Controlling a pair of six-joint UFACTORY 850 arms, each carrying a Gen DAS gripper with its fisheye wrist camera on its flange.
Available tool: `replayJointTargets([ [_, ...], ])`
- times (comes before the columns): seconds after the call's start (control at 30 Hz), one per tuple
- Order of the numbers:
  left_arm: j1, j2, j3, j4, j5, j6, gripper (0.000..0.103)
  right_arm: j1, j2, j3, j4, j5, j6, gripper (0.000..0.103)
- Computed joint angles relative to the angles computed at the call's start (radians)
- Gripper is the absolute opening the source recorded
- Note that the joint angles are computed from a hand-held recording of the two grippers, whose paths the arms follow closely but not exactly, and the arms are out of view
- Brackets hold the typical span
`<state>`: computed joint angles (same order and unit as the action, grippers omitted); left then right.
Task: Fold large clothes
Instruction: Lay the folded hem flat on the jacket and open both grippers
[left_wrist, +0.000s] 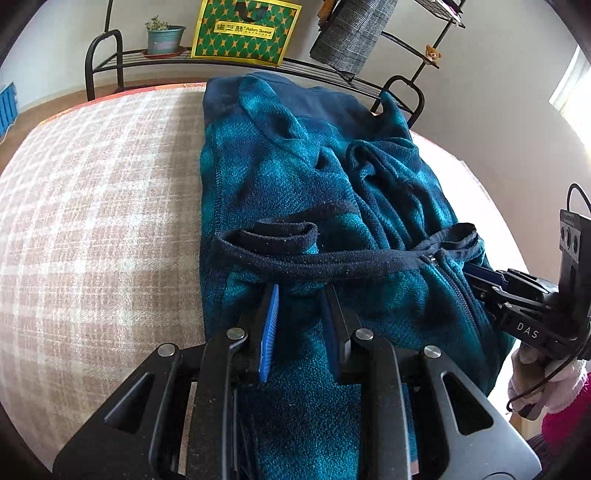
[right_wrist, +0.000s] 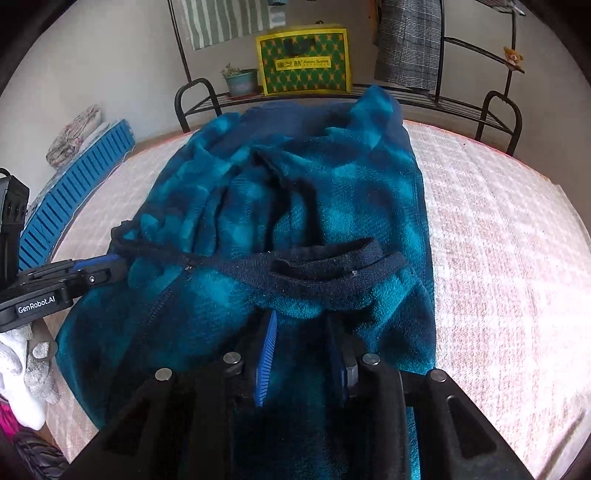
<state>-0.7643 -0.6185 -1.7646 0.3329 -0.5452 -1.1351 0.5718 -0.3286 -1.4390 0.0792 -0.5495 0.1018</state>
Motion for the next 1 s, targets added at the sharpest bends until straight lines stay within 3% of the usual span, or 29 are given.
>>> replayJointTargets([
  [0.13,0.025,0.083,0.065,0.008,0.063,-0.039,0.024,-0.06,0.053,0.009,0.301,0.007,-0.215,0.029],
  [0.23,0.047,0.108,0.052,0.048,0.05,-0.016,0.024,-0.093,0.066,-0.02,0.335,0.028,-0.249,0.028],
  [0.33,0.075,0.089,-0.005,0.09,-0.001,0.016,0.024,-0.126,0.009,-0.112,0.308,0.006,-0.226,0.027],
  [0.43,0.119,0.048,-0.061,0.055,-0.002,0.066,0.024,-0.145,-0.094,-0.249,0.197,-0.026,-0.156,0.027],
  [0.73,0.22,-0.207,-0.33,-0.163,0.007,0.243,0.024,-0.157,-0.503,-0.767,0.176,-0.18,-0.132,0.026],
  [0.9,0.222,-0.393,-0.581,-0.207,-0.11,0.325,0.024,-0.149,-0.806,-1.208,0.183,-0.423,-0.135,0.027],
  [1.0,0.214,-0.438,-0.645,-0.174,-0.143,0.339,0.024,-0.158,-0.857,-1.277,0.229,-0.452,-0.174,0.027],
])
